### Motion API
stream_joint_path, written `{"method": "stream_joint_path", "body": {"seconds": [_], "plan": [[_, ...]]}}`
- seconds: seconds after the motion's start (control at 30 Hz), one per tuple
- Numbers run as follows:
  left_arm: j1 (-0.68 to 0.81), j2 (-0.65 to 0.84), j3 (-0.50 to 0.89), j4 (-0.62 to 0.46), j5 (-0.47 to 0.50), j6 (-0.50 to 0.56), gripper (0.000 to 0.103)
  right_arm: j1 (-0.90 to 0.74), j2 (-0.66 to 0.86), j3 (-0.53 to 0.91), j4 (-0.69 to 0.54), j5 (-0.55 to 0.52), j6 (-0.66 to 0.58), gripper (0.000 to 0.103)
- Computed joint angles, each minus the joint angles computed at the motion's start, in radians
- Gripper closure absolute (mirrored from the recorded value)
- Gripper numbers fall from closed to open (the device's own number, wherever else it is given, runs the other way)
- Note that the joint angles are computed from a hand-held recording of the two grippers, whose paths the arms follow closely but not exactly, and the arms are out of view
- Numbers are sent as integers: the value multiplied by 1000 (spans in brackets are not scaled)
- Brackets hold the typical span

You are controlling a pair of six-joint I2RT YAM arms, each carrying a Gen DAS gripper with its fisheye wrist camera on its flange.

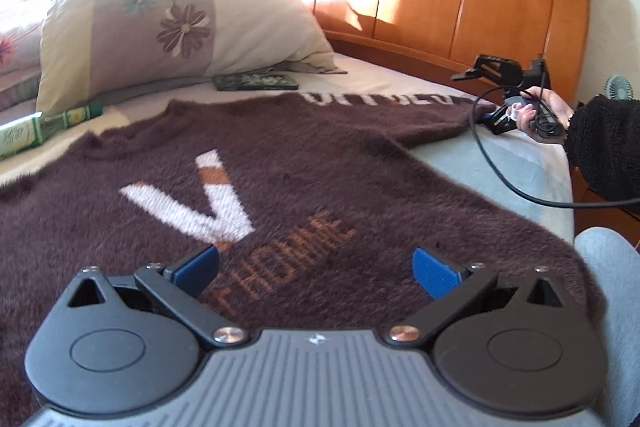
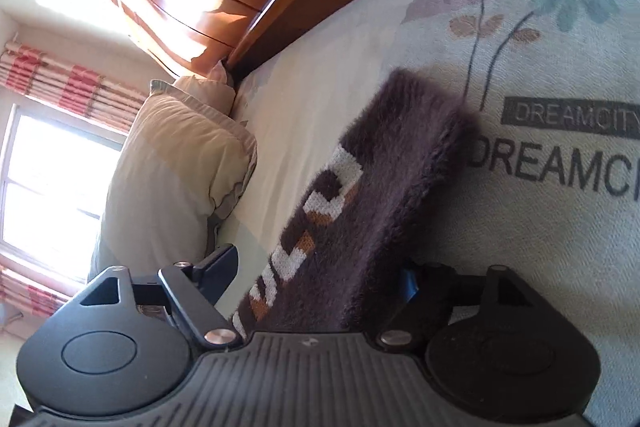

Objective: Fold clothes
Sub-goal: 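Close the right gripper on the lettered sleeve cuff, then lift the sleeve cuff with the right gripper over the sweater body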

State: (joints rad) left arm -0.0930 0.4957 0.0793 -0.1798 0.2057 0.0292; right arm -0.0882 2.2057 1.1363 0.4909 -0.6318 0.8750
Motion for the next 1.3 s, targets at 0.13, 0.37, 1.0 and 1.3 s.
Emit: {"method": "stream_joint_path", "body": {"seconds": [0.13, 0.37, 1.0, 1.3], "plan": [[12, -39, 4, -23, 41, 6, 1, 2, 16, 5, 25, 5, 1, 28], [-80, 16, 1, 7, -62, -9, 1, -37, 102, -17, 176, 12, 88, 95], [-30, -178, 24, -179, -2, 23, 1, 148, -204, 45, -258, 251, -238, 89], [163, -355, 68, -443, 147, 156, 1, 400, -324, 187, -478, 382, -428, 89]]}}
